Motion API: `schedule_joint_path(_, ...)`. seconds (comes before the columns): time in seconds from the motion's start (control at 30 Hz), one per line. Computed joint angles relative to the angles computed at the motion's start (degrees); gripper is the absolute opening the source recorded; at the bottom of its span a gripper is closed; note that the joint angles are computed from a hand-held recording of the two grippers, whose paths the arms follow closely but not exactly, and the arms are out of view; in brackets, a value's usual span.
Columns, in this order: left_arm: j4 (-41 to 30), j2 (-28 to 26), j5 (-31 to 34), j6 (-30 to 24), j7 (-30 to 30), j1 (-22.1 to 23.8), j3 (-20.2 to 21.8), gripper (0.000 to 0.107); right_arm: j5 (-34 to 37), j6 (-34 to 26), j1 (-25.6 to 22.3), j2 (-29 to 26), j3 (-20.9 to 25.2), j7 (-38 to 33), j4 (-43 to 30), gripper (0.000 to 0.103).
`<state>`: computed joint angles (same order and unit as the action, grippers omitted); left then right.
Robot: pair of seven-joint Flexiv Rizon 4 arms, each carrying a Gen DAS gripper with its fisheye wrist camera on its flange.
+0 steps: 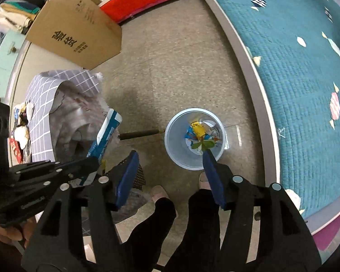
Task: Collect trash
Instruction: 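Carry the tube and cap over the bucket and open both grippers, then move both tools back toward the table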
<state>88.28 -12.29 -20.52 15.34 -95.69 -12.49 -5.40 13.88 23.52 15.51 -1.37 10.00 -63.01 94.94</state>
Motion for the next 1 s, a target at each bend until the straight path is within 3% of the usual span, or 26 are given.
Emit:
schedule_joint_path(0.47, -7.9, -6.4, 2.3, -3.0, -2.7, -2.2, -1.4, 0.007, -0.6, 2.5, -1.4, 2.4, -0.9, 0.9, 1.3, 0.063)
schedule_joint_path(0.53, -9.2, -7.1, 3.2, -4.0, -3.4, -2.5, -1.3, 0.033, -1.1, 2.9, -1.4, 2.6, -0.9, 1.3, 1.4, 0.063)
schedule_joint_path(0.57, -10.3, -7.5, 4.8, -4.7, -4.3, -2.9, -1.0, 0.058, -1.0, 3.0, -1.4, 2.7, -1.0, 1.3, 1.5, 0.063)
schedule_joint_path(0.6, -10.5, -7.5, 5.5, -4.4, -4.8, -3.2, -0.9, 0.062, -0.8, 2.7, -1.5, 2.7, -1.1, 1.4, 1.3, 0.063)
schedule_joint_path(1.0, -6.3, -1.7, 6.0, -2.1, -6.5, -1.3, 1.0, 0.063, -0.4, 1.5, 0.1, 1.4, -0.2, 0.6, -1.6, 0.063)
